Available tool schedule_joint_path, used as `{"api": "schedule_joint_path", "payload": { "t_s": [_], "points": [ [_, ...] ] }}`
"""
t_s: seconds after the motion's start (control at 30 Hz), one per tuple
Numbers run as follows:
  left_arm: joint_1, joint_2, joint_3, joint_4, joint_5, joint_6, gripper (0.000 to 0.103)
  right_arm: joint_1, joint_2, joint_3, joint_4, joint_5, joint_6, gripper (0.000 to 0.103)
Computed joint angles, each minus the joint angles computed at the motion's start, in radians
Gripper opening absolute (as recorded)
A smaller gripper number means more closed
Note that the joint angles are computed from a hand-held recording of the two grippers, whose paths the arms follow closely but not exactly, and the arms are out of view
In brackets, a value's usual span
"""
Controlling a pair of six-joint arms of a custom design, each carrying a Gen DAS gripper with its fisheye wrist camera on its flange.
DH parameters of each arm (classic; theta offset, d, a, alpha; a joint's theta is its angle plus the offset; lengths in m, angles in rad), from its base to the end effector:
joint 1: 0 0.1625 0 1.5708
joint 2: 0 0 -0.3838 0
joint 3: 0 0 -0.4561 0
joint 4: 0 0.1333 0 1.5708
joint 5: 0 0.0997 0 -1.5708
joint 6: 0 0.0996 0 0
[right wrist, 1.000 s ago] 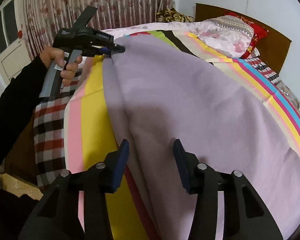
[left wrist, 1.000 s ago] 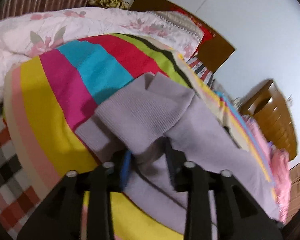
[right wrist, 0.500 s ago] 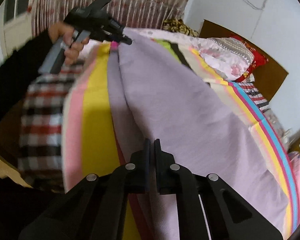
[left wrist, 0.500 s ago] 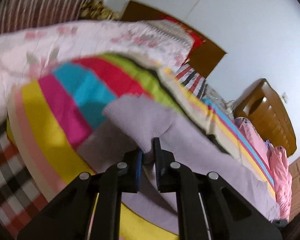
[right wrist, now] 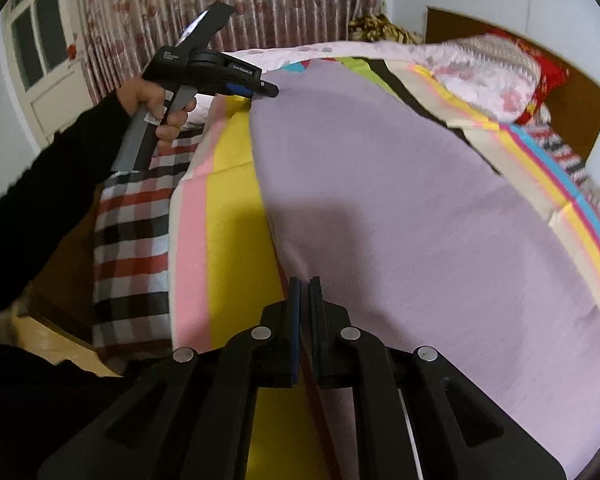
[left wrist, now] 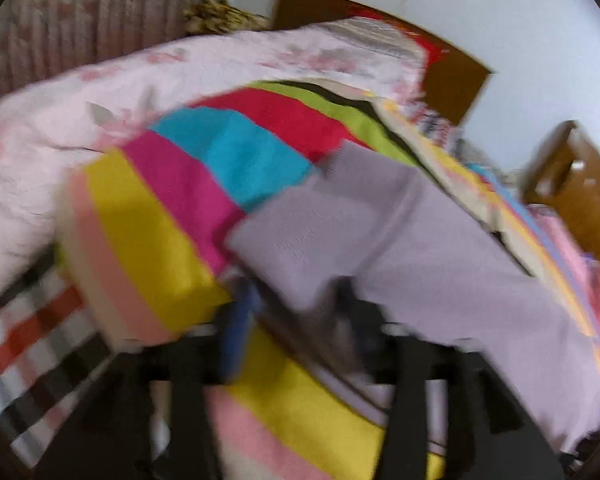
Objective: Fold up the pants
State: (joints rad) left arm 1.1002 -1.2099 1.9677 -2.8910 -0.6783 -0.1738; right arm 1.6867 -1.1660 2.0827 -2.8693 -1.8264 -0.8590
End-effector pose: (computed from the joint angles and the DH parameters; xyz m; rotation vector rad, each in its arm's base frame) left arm -0.0771 -0.6166 0.2084 0.0255 2.3061 -0.9720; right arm 0.1718 -0.5408 0.1010 1.2252 -2.4567 0.3661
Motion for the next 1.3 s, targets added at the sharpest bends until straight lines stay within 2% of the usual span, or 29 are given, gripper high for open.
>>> {"api": "schedule_joint_path", "payload": {
  "t_s": [0.03, 0.07, 0.1, 0.13, 0.17, 0.2, 0.23, 0.3, 0.4, 0.47, 0.53, 0.63, 0.67, 0.73, 0.87, 1.0, 1.1, 1.17, 1.2, 1.23, 1.3],
  "points": [
    [-0.014, 0.005, 0.002, 0.005, 0.061, -0.021, 0.085, -0.005, -0.002, -0.002, 0.011, 0.010, 0.011, 0.012],
    [-0.043, 0.014, 0.012, -0.004, 0.164, -0.049, 0.089, -0.008, -0.004, -0.001, 0.013, 0.020, 0.017, 0.014],
    [-0.070, 0.017, 0.024, -0.009, 0.232, -0.074, 0.089, -0.013, -0.010, 0.001, 0.025, 0.036, 0.025, 0.021],
    [-0.099, 0.018, 0.042, -0.041, 0.261, -0.076, 0.090, -0.019, -0.025, 0.005, 0.046, 0.059, 0.038, 0.029],
    [-0.122, 0.019, 0.058, -0.093, 0.247, -0.049, 0.095, -0.025, -0.040, 0.012, 0.058, 0.082, 0.052, 0.032],
    [-0.151, 0.020, 0.081, -0.166, 0.197, 0.005, 0.102, -0.040, -0.068, 0.024, 0.080, 0.129, 0.074, 0.038],
    [-0.172, 0.024, 0.097, -0.210, 0.137, 0.054, 0.101, -0.055, -0.096, 0.037, 0.094, 0.172, 0.088, 0.049],
    [-0.195, 0.033, 0.109, -0.198, 0.014, 0.111, 0.101, -0.070, -0.135, 0.062, 0.076, 0.193, 0.099, 0.055],
    [-0.204, 0.070, 0.098, -0.111, -0.114, 0.102, 0.101, -0.066, -0.160, 0.085, 0.026, 0.082, 0.108, 0.055],
    [-0.199, 0.100, 0.085, -0.065, -0.160, 0.064, 0.101, -0.075, -0.185, 0.101, 0.043, 0.054, 0.119, 0.055],
    [-0.194, 0.119, 0.076, -0.014, -0.172, 0.019, 0.101, -0.091, -0.219, 0.128, 0.059, 0.070, 0.117, 0.055],
    [-0.207, 0.151, 0.069, 0.009, -0.101, 0.040, 0.101, -0.109, -0.242, 0.164, 0.058, 0.069, 0.096, 0.055],
    [-0.206, 0.157, 0.061, 0.024, -0.095, 0.039, 0.101, -0.121, -0.249, 0.180, 0.034, 0.096, 0.087, 0.055],
    [-0.205, 0.168, 0.042, 0.085, -0.078, 0.022, 0.101, -0.145, -0.265, 0.182, 0.056, 0.144, 0.112, 0.055],
    [-0.206, 0.172, 0.039, 0.102, -0.059, 0.018, 0.102, -0.143, -0.286, 0.177, 0.091, 0.129, 0.103, 0.055],
    [-0.214, 0.181, 0.035, 0.110, -0.045, 0.007, 0.102, -0.181, -0.360, 0.211, 0.157, 0.165, 0.088, 0.055],
    [-0.246, 0.174, 0.021, 0.224, 0.010, -0.088, 0.101, -0.196, -0.444, 0.244, 0.187, 0.161, 0.110, 0.055],
    [-0.275, 0.171, 0.030, 0.193, 0.011, -0.088, 0.101, -0.212, -0.507, 0.283, 0.101, 0.147, 0.114, 0.056],
    [-0.292, 0.173, 0.034, 0.162, -0.011, -0.066, 0.101, -0.231, -0.540, 0.304, 0.031, 0.136, 0.136, 0.062],
    [-0.306, 0.178, 0.033, 0.147, -0.028, -0.050, 0.101, -0.247, -0.560, 0.321, -0.064, 0.099, 0.164, 0.071],
    [-0.345, 0.220, 0.007, 0.126, -0.086, 0.004, 0.101, -0.267, -0.569, 0.330, -0.195, -0.007, 0.201, 0.072]
  ]
}}
